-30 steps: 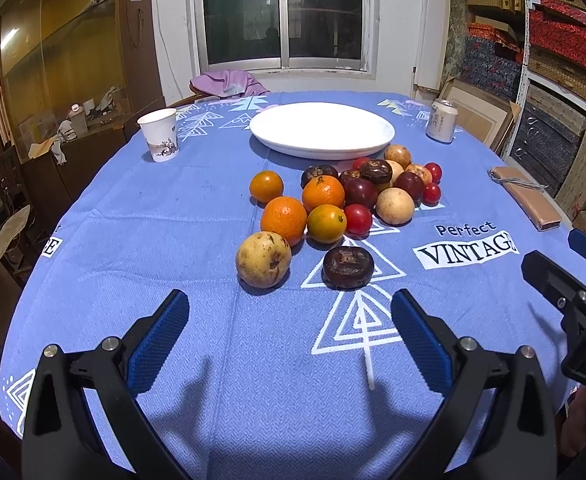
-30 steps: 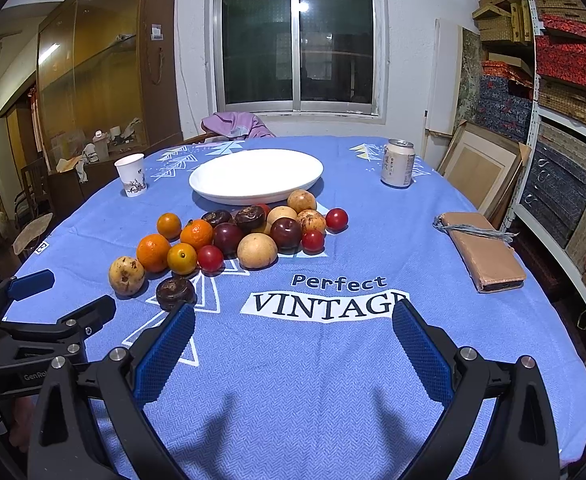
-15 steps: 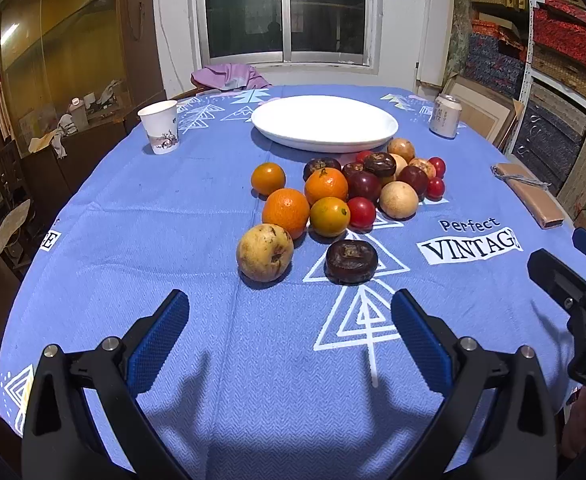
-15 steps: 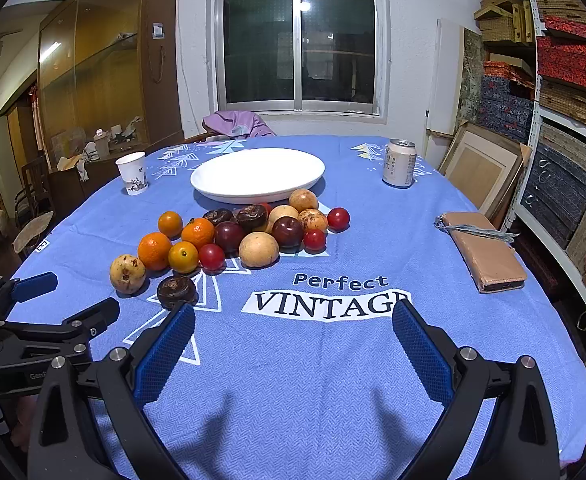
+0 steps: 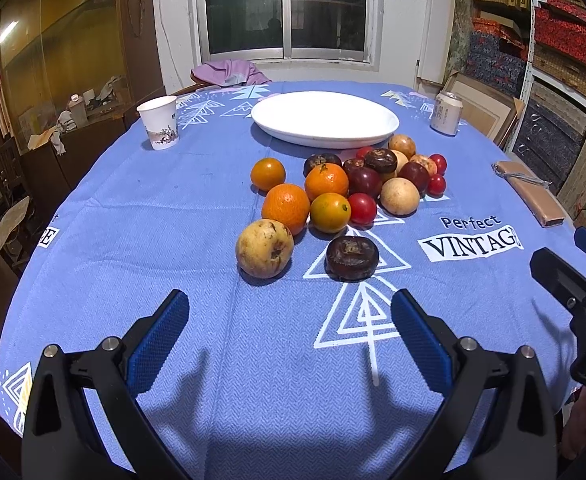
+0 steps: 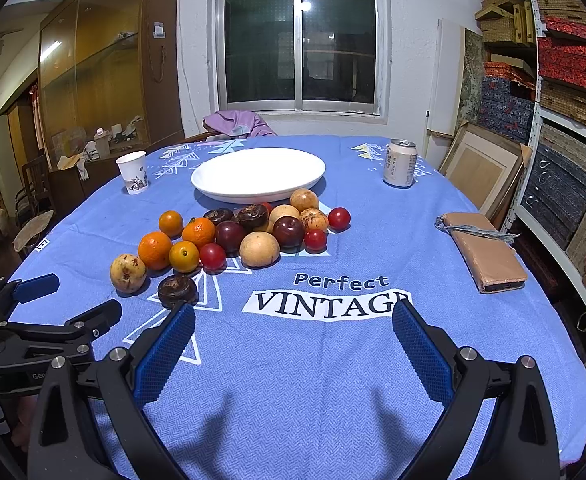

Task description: Organize fruits

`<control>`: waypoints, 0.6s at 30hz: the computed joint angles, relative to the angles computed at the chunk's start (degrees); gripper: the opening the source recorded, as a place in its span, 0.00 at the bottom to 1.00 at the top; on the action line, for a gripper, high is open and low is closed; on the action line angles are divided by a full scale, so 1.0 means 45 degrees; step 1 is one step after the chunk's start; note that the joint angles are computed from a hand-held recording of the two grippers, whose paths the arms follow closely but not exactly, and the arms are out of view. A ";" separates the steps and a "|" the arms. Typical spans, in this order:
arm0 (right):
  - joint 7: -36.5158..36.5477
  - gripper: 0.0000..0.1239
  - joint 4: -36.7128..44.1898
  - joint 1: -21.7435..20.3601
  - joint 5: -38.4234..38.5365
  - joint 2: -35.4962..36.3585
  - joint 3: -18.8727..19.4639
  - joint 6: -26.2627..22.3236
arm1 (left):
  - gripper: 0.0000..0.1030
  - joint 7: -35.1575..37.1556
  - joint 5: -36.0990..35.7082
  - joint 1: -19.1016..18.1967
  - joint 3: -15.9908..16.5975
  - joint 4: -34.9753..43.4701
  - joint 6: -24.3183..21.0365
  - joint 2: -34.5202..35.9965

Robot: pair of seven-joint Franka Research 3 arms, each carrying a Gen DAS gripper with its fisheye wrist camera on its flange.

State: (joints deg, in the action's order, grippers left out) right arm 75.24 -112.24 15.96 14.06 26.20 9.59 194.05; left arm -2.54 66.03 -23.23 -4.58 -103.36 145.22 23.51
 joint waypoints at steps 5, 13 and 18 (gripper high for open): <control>0.0001 0.80 0.0020 0.0047 0.0003 0.0008 -0.0041 -0.0003 | 0.96 0.0022 -0.0045 0.0000 0.0002 0.0027 0.0021 0.0026; -0.0003 0.80 0.0039 0.0071 0.0012 0.0014 -0.0068 -0.0026 | 0.96 0.0168 -0.0182 0.0000 -0.0004 0.0051 0.0046 0.0067; -0.0043 0.80 0.0037 0.0214 0.0054 0.0005 -0.0180 -0.0097 | 0.96 0.0293 -0.0334 0.0011 0.0001 0.0081 0.0081 0.0107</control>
